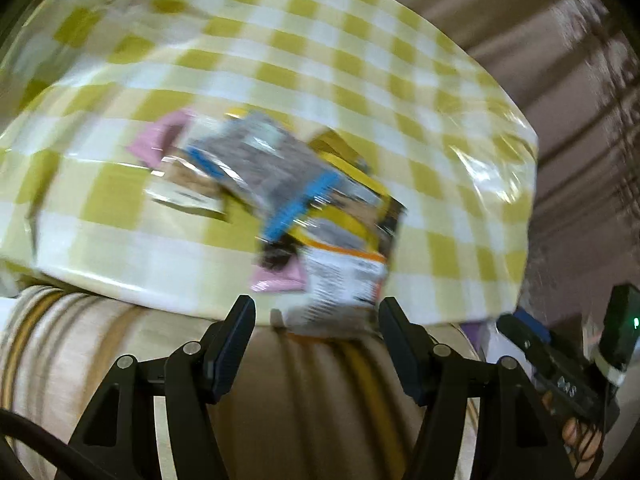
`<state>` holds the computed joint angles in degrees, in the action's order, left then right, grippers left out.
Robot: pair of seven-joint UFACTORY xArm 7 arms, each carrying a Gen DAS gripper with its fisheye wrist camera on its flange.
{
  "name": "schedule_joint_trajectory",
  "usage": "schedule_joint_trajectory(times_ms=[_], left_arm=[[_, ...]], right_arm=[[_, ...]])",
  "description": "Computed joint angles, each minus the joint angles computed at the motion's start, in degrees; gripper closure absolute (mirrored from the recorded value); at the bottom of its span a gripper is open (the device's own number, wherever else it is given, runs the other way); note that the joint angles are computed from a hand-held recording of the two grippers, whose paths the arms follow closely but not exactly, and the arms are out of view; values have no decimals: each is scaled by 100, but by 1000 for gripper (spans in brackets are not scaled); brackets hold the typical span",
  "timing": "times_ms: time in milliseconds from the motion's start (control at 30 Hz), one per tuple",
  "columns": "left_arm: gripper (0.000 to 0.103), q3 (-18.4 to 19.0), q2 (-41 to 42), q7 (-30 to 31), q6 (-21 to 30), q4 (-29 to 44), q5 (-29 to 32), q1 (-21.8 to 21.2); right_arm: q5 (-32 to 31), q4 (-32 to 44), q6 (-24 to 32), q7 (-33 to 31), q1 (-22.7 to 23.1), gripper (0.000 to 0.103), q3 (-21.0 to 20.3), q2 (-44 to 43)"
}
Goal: Organize snacks
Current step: 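Move both grippers back over the snack pile on the table, then grasp the pink bar with the left gripper while the right grasps the blue-edged peanut packet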
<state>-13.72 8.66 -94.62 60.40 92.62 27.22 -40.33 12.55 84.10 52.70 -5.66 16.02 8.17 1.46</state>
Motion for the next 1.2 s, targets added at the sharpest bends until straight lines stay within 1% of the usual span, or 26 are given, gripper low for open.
schedule_joint_trajectory(times_ms=[100,167,267,400,533,600,633,700,800,867,900,967,1067,1200], left_arm=[[38,3,-316,-139,227,-311,146,55],[38,-27,-531,-166,290,-544,168,163],[38,-98,-674,-135,413,-690,197,329],[39,-164,-942,14,467,-988,162,574],[39,-190,-1127,286,485,-1176,95,828],[41,-190,-1175,431,465,-1235,95,949],[42,-176,-1200,514,439,-1278,72,1013],[49,-161,-1264,626,317,-1393,2,1125],[55,-128,-1319,716,100,-1565,-59,1299],[57,-93,-1382,750,-144,-1732,-64,1411],[58,-100,-1386,758,-191,-1760,-51,1455],[58,-98,-1364,814,-278,-1794,-11,1534],[58,-60,-1312,1023,-529,-1860,-101,1612],[59,-23,-1237,1175,-723,-1912,-183,1665]], right_arm=[[-108,143,-49,18,142,29,112,130],[-165,261,-112,51,233,28,166,235],[-353,431,-185,140,366,27,218,380],[-451,718,-249,255,529,26,278,655],[-523,1007,-271,214,689,25,342,914],[-559,1160,-308,179,778,25,373,1058],[-564,1235,-333,153,818,25,387,1132],[-627,1462,-314,135,920,24,406,1328],[-757,1811,-281,77,1079,24,417,1608],[-814,2108,-208,13,1174,23,424,1824],[-811,2228,-177,-37,1206,20,431,1910],[-805,2530,-87,-191,1281,18,455,2136],[-931,3081,119,-431,1475,17,441,2537],[-1085,3780,338,-699,1728,15,368,3046]])
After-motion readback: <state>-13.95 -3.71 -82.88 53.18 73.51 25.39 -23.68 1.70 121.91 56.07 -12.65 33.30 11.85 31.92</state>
